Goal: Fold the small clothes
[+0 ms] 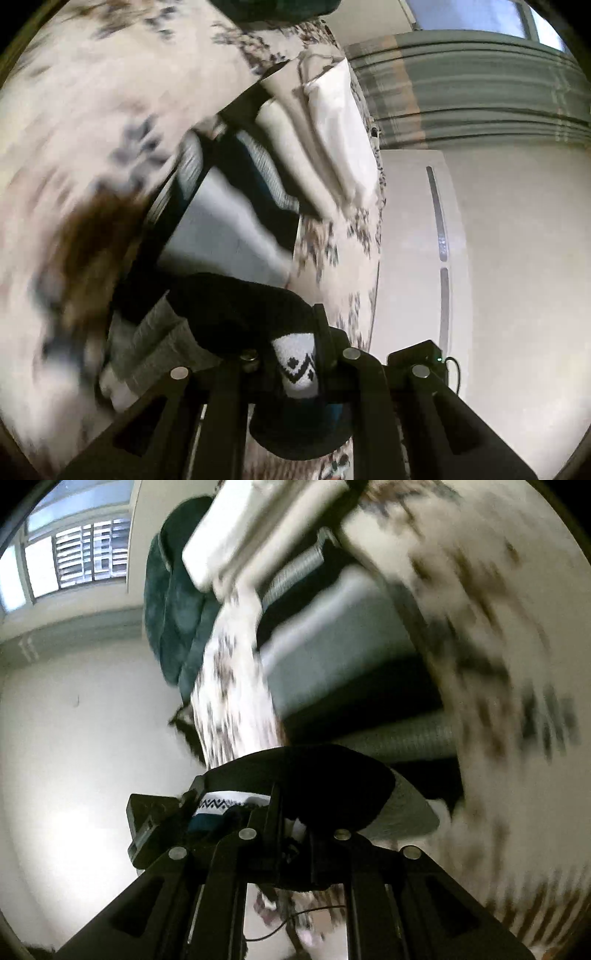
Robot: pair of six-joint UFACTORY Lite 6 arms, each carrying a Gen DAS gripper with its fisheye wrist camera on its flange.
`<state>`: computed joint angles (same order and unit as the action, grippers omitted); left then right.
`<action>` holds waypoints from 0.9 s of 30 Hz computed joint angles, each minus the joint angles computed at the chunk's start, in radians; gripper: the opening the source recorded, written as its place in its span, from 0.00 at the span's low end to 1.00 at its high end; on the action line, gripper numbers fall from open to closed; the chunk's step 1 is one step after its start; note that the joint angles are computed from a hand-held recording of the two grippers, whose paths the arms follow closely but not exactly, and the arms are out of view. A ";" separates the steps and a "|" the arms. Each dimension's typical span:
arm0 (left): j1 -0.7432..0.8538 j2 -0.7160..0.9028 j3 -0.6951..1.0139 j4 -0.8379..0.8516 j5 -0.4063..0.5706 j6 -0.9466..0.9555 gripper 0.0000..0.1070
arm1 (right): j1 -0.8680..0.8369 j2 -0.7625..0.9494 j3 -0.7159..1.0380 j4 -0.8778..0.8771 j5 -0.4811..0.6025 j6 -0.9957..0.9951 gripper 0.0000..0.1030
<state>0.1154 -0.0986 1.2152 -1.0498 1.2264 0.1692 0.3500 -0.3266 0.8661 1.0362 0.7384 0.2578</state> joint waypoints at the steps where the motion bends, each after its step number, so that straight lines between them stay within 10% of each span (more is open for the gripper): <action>1: -0.027 0.105 0.081 -0.010 -0.037 0.007 0.10 | -0.052 0.105 0.069 0.046 -0.014 -0.081 0.10; 4: -0.072 0.417 0.355 -0.024 -0.068 -0.001 0.16 | -0.163 0.419 0.333 0.063 0.017 -0.179 0.10; 9: -0.071 0.788 0.794 0.002 -0.021 -0.114 0.53 | -0.282 0.862 0.782 0.005 0.121 -0.115 0.18; 14: -0.037 0.872 0.905 0.016 -0.001 -0.130 0.64 | -0.309 0.908 0.851 -0.026 0.086 -0.089 0.64; 20: 0.018 0.729 0.768 0.037 0.001 -0.052 0.64 | -0.318 0.827 0.852 -0.271 0.187 -0.010 0.76; 27: 0.130 0.096 0.043 0.125 -0.009 0.080 0.64 | -0.337 0.743 0.726 -0.372 0.363 -0.194 0.93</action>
